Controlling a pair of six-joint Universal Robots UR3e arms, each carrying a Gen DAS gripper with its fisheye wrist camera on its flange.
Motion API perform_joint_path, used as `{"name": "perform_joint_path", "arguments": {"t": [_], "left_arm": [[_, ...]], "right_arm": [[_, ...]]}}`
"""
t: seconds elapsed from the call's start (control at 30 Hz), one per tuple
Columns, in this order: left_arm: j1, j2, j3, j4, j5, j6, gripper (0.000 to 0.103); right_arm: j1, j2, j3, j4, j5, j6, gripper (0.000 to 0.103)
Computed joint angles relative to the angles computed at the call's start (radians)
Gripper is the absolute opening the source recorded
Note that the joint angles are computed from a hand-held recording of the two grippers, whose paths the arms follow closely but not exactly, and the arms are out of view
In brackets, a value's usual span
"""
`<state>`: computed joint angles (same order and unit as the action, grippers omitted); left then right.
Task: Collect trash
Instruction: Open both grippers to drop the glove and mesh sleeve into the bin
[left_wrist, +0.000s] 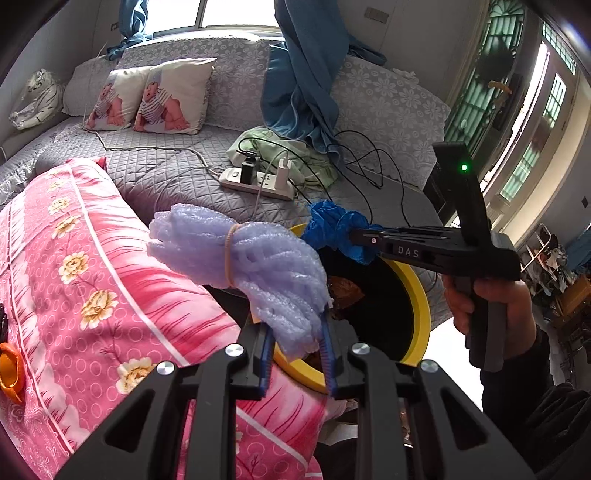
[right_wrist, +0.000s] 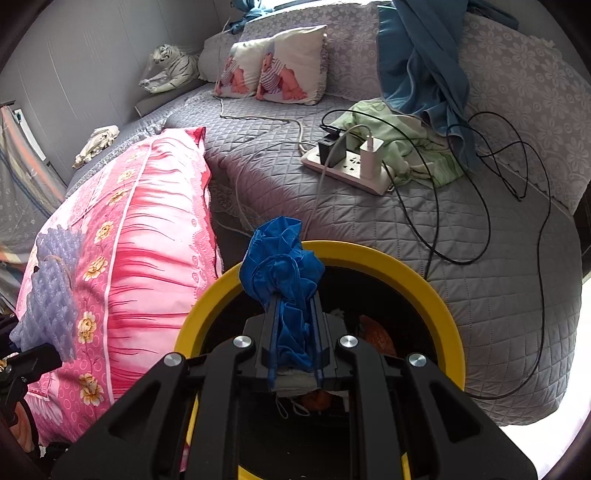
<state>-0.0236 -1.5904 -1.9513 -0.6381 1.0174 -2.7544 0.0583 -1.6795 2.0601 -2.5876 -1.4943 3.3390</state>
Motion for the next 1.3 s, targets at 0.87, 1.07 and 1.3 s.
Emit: {"name": "perform_joint_path", "arguments": {"t": [0.87,1.07,1.3], "left_arm": [[-0.164,-0.235,0.110,0.172,0.117,-0.126,0.065],[-0.098,-0.113,0.024,0.189,0.082,-0.112,0.065],[0.017,0.044,-0.062,0.159,0.032,-0.083,0.065]], "right_arm": [[-0.190,-0.083,0.156,0.003,0.023,0.004,0.039],[-0.190,-0.115,0.152,0.019,0.023,0.006,0.039],[-0.124,-0.098,0.098,0.003,0.063,0.006,0.039]]}}
